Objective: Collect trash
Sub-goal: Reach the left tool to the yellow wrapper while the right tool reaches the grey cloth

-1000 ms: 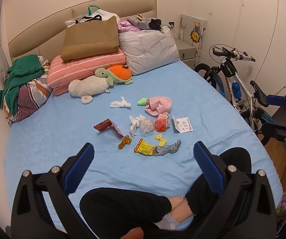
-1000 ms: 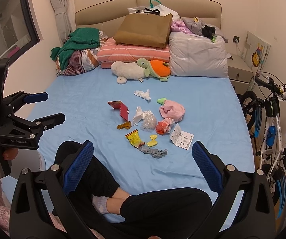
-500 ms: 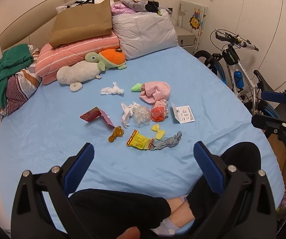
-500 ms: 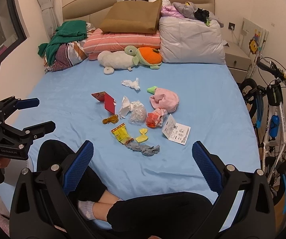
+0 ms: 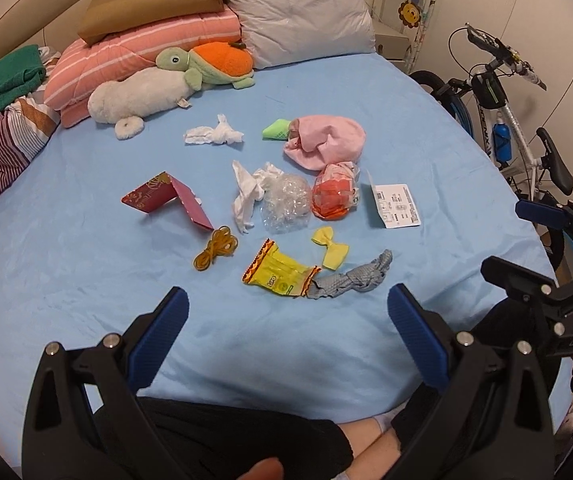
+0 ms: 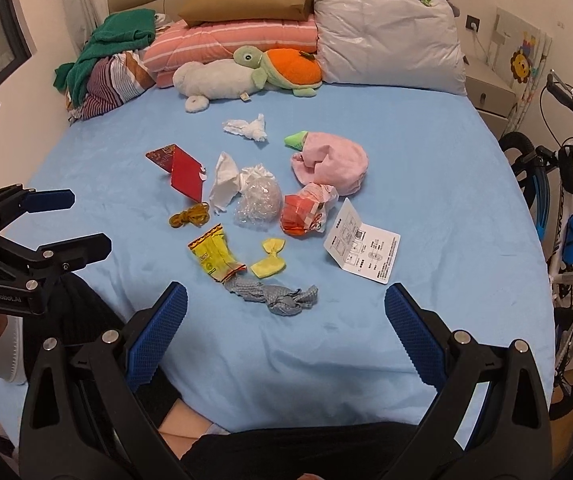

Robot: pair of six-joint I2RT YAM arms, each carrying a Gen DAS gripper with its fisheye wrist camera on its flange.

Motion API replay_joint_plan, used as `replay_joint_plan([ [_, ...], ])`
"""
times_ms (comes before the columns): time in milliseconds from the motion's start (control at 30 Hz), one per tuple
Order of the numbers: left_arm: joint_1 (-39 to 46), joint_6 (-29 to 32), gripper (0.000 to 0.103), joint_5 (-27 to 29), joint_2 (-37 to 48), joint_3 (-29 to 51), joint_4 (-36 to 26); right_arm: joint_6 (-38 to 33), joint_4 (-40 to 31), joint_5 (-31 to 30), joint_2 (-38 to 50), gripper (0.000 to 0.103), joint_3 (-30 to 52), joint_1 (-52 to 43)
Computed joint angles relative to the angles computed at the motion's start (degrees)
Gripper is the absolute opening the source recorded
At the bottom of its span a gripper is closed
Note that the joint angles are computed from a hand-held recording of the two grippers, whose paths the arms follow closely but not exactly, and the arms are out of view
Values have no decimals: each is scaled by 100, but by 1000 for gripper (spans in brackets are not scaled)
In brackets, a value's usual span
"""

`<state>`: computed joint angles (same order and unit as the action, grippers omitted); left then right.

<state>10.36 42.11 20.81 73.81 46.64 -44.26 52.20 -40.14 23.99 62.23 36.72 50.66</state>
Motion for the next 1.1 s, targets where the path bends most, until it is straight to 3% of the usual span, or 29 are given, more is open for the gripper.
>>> replay_joint_plan([
  [233, -314, -407, 99, -443, 1161, -410, 1411, -523, 2026, -541, 1482, 96, -546, -654],
  [500, -582, -593, 99, -775, 2624, -405, 2719, -667, 3494, -1136, 3181, 96, -600, -1276],
  [800, -915, -576, 99, -1014, 3719, -90, 3326, -846, 4038, -1805, 4111, 96, -443, -1865],
  [1100, -1026, -559, 99, -952, 4420, 363, 3256, -1031, 4028, -2207, 4996, 95, 66, -1958],
])
